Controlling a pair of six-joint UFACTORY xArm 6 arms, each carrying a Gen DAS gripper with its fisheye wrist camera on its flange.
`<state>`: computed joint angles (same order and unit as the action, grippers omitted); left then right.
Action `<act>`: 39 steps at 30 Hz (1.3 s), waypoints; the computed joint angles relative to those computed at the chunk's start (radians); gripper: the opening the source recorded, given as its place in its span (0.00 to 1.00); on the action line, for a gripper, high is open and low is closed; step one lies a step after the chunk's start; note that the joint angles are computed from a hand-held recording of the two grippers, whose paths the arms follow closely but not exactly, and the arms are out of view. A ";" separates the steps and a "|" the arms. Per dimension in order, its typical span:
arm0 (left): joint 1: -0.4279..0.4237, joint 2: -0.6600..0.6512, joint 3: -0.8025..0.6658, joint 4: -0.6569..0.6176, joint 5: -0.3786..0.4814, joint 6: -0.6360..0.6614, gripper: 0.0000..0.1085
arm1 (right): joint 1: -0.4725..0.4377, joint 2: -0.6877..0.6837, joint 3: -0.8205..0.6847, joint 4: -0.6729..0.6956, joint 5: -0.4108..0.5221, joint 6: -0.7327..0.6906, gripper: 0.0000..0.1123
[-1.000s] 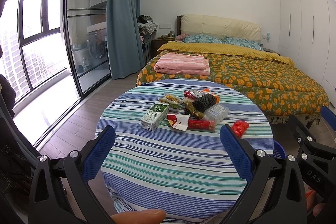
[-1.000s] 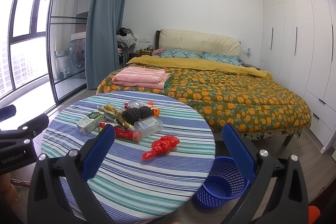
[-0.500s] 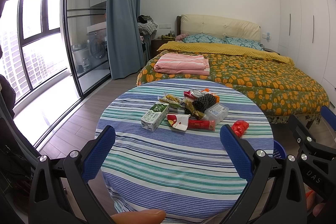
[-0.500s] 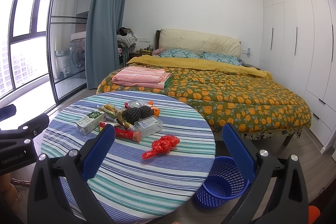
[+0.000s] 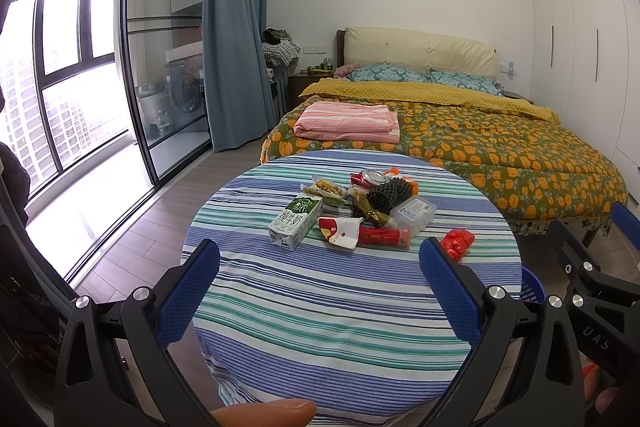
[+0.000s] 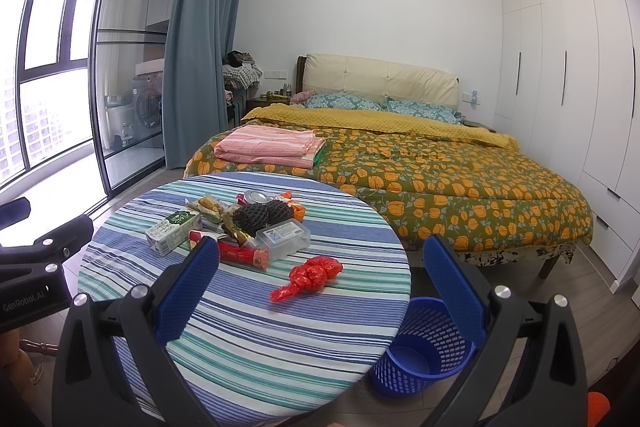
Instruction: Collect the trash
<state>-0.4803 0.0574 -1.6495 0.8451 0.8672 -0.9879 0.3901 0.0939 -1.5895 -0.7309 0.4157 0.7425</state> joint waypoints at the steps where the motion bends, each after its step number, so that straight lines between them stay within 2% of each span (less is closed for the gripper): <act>1: 0.000 0.000 0.000 0.000 0.000 0.000 0.91 | -0.001 -0.001 0.002 0.001 -0.001 -0.001 0.88; 32: 0.000 0.000 -0.001 -0.001 0.001 0.001 0.91 | 0.000 -0.003 0.004 0.010 0.004 -0.010 0.88; 39: -0.001 0.000 -0.001 0.000 0.002 0.001 0.91 | 0.007 -0.011 0.033 -0.025 -0.006 0.028 0.88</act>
<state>-0.4812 0.0578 -1.6501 0.8451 0.8695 -0.9870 0.3974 0.0834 -1.5564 -0.7561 0.4094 0.7704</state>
